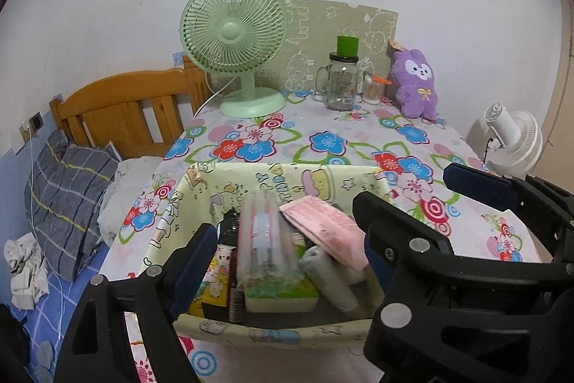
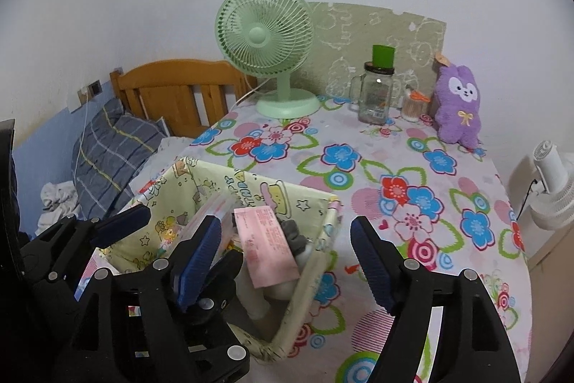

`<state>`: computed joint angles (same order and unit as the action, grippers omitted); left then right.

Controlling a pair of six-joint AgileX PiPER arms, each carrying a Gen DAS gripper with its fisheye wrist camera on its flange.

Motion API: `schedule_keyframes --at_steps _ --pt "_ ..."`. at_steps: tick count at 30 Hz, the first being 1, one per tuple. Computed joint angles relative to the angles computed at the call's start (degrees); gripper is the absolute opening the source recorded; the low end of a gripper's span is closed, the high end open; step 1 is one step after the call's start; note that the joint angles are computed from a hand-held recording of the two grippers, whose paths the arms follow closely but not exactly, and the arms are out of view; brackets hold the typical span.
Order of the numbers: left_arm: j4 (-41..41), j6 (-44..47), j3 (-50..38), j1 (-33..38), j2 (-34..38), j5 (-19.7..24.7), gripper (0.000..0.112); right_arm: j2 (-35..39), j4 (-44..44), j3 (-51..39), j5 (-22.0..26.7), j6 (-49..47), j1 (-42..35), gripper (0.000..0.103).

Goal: Organize soft objects

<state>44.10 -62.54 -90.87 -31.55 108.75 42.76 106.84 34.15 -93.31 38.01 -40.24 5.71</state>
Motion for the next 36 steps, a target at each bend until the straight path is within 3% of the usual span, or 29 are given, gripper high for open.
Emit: schedule_keyframes --at_steps 4,23,36 --pt "1.3 -0.8 -0.7 -1.7 -0.4 1.2 0.089 -2.0 2.5 2.2 -0.5 -1.7 -2.0 0.084" --pt "7.4 -3.4 -7.1 -11.4 -0.2 8.9 0.103 -11.4 11.8 9.9 1.5 -9.4 -14.0 0.093" --pt "10.2 -4.0 -12.1 -17.7 0.6 14.3 0.103 -17.8 19.8 14.4 3.5 -16.7 -23.7 0.099"
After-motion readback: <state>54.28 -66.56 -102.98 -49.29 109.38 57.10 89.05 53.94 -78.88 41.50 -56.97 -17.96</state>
